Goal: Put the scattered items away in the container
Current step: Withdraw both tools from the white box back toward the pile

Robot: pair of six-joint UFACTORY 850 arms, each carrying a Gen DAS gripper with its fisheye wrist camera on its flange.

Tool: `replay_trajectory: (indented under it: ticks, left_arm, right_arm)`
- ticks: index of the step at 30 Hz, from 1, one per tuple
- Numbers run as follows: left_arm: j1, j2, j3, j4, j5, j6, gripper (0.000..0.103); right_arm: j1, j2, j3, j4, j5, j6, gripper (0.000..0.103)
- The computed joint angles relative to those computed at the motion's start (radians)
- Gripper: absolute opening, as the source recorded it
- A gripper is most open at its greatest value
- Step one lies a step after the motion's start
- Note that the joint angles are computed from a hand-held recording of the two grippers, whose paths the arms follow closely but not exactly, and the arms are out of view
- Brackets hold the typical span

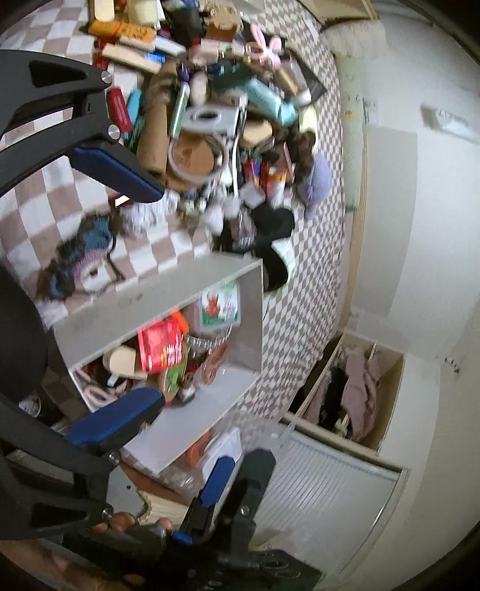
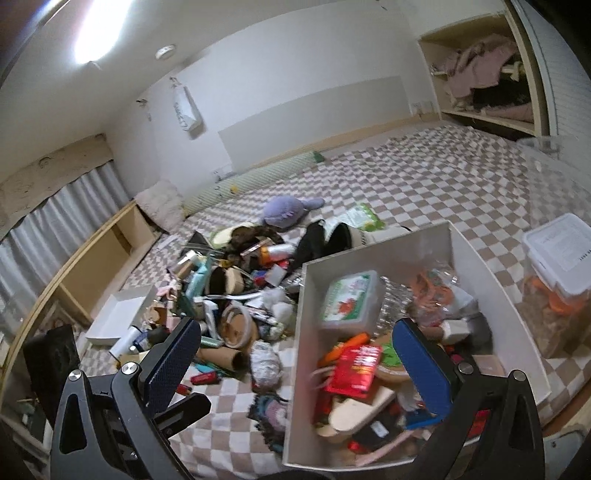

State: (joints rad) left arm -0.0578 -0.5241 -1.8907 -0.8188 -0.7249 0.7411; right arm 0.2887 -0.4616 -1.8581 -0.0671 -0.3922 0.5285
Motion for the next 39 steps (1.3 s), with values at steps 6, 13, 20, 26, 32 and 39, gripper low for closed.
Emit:
replay_trajectory:
  ticks: [6,13,20,26,32,39]
  left_arm:
    - [0.042,0.024,0.049,0.012,0.09,0.016,0.103]
    - [0.105,0.017,0.053,-0.033,0.113,0.119,0.103]
    - [0.167,-0.024,0.005,-0.041,0.055,0.132,0.103]
    - [0.202,-0.048,-0.011,-0.001,0.051,0.118,0.103]
    - [0.227,-0.056,0.018,-0.025,0.049,0.155,0.103]
    - [0.243,-0.079,0.032,-0.034,0.011,0.2,0.102]
  right_arm:
    - [0.039,-0.018,-0.008,-0.088,0.088,0.034,0.103]
    - [0.084,-0.094,-0.105,-0.151,0.056,0.024,0.103]
    - [0.126,-0.166,-0.192,-0.255,0.014,0.073,0.103]
    - [0.136,-0.233,-0.274,-0.128,-0.03,-0.054,0.103]
    - [0.155,-0.313,-0.369,-0.074,-0.141,-0.134,0.103]
    - [0.179,-0.382,-0.441,-0.077,-0.29,-0.189,0.103]
